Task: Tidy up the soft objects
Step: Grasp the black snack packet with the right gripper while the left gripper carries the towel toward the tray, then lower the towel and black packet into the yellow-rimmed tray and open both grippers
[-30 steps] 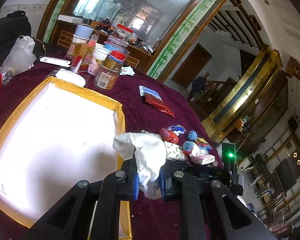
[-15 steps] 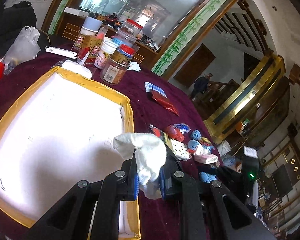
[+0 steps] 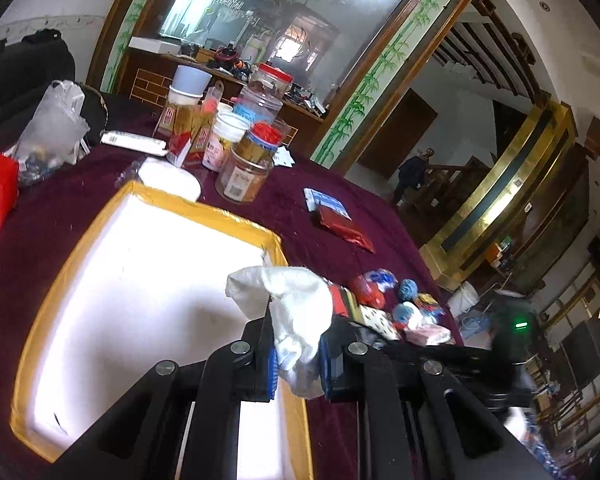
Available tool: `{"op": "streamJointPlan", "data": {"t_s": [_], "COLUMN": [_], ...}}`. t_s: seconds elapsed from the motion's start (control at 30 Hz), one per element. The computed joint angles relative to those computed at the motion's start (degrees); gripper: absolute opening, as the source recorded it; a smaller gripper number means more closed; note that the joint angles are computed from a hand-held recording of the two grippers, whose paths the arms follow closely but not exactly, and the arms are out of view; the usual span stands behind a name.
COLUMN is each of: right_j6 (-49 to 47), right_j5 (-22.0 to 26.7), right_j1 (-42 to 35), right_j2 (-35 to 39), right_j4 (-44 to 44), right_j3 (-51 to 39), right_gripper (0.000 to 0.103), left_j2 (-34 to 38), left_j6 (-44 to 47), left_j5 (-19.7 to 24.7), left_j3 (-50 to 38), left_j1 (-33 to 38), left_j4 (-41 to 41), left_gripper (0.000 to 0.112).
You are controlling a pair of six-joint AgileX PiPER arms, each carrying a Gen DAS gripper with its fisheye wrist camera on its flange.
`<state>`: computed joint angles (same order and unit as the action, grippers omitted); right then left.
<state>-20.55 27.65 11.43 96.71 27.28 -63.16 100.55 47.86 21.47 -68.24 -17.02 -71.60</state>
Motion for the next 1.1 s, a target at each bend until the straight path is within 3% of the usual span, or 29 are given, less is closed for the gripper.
{"op": "streamJointPlan", "data": {"t_s": [0.23, 0.4, 0.5, 0.53, 0.6, 0.63, 0.7, 0.77, 0.8, 0.9, 0.97, 1.03, 1.1], "right_j6": [6.0, 23.4, 29.4, 30.4, 32.3, 33.0, 34.5, 33.2, 32.9, 29.3, 27.5, 25.3, 24.3], "right_j5": [6.4, 10.9, 14.3, 14.6, 16.8, 18.5, 22.0, 20.4, 18.0, 10.1, 4.8, -1.5, -5.5], "right_j1": [1.6, 4.7, 5.4, 5.8, 7.1, 7.7, 8.6, 8.4, 8.2, 7.3, 6.7, 6.2, 5.6], "right_j2": [9.6, 23.8, 31.0, 32.3, 35.2, 36.7, 39.5, 38.5, 36.7, 29.5, 23.9, 17.4, 12.5], "right_j4": [4.1, -6.5, -9.2, -10.3, -13.5, -15.0, -17.5, -16.3, -16.1, -13.8, -13.7, -14.1, -15.2], "right_j3": [-17.6, -36.7, -46.3, -48.1, -53.0, -55.5, -60.0, -57.5, -54.4, -43.2, -35.0, -25.4, -18.1], "right_gripper": [0.011, 0.011, 0.011, 0.011, 0.013, 0.018, 0.021, 0.031, 0.032, 0.039, 0.052, 0.053, 0.053], "left_j2": [13.0, 23.0, 28.5, 29.2, 30.8, 32.6, 34.8, 35.5, 35.1, 30.5, 26.3, 23.3, 21.8], "left_j6": [-21.3, -39.4, -46.2, -48.3, -51.8, -54.7, -59.0, -55.9, -54.2, -48.1, -43.9, -40.9, -42.8], "left_j5": [6.4, 8.8, 11.1, 10.7, 9.4, 11.0, 13.6, 15.0, 14.7, 11.1, 8.1, 6.9, 7.7], "left_j3": [-18.4, -32.0, -39.3, -40.2, -41.5, -44.0, -46.9, -46.9, -45.7, -37.9, -31.8, -27.9, -26.7], "left_j1": [2.6, 1.8, 1.6, 1.4, 0.9, 0.5, 0.4, 1.9, 2.5, 4.1, 4.7, 4.8, 4.2], "left_j4": [18.6, 35.2, 40.9, 42.9, 46.3, 49.5, 52.8, 47.2, 44.8, 37.5, 33.7, 31.9, 35.7], "left_gripper": [0.015, 0.015, 0.015, 0.017, 0.034, 0.049, 0.049, 0.051, 0.051, 0.053, 0.057, 0.057, 0.057]}}
